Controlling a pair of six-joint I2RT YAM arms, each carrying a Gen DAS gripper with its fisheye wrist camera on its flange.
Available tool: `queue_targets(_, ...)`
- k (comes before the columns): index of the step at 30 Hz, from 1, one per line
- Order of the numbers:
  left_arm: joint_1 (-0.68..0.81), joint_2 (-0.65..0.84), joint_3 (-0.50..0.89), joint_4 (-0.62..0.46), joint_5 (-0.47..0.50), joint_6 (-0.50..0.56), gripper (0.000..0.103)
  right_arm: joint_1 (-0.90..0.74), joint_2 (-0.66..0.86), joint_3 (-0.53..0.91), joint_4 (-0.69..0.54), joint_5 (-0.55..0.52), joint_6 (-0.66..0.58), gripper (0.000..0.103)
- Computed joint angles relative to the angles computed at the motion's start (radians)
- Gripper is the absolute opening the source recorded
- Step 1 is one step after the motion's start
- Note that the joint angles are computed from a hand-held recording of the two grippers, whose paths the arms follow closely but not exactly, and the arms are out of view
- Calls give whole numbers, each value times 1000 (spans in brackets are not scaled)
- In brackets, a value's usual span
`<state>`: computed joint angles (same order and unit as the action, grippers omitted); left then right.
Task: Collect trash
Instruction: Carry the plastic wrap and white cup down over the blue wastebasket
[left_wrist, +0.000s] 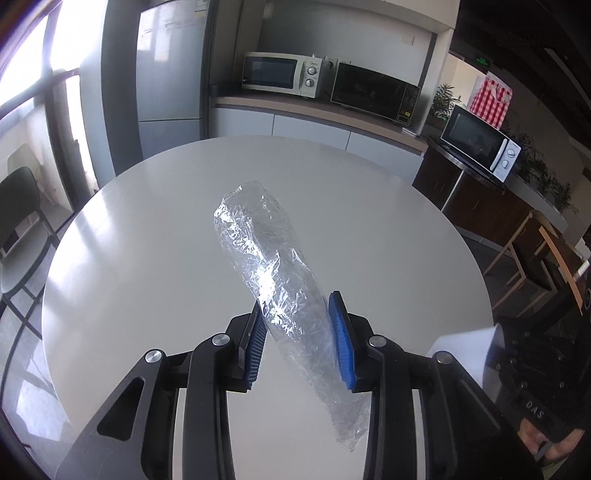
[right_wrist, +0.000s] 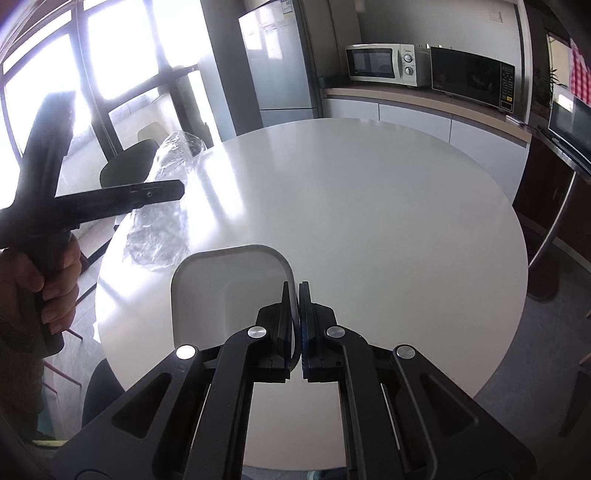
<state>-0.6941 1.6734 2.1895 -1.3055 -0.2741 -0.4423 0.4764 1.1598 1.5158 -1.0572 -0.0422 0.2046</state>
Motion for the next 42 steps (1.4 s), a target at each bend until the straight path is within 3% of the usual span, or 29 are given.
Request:
queue_targets(6, -154, -248, -310, 61, -122, -110, 32, 179, -113, -73, -31, 141, 105, 3)
queue_targets(11, -288, -359, -422, 48, -208, -223, 32, 383, -161, -112, -85, 265, 193, 3)
queue_targets(18, -526, -452, -534, -36, -331, -392, 32, 800, -238, -158, -233, 491, 487, 3)
queue_targets(24, -740, -475, -611, -115, -350, -566, 32, 1129, -238, -190, -380, 631, 797, 3)
queue_targets(30, -785, -478, -754, -103, -277, -637, 32, 1135, -285, -319, -322, 556, 848, 3)
queue_targets(37, -678, -532, -992, 88, -162, -586, 32, 988, -308, -537, -139, 422, 761, 3)
queue_targets(42, -509, -616, -1225, 304, -30, -507, 32, 804, -311, -685, 6, 314, 674, 3)
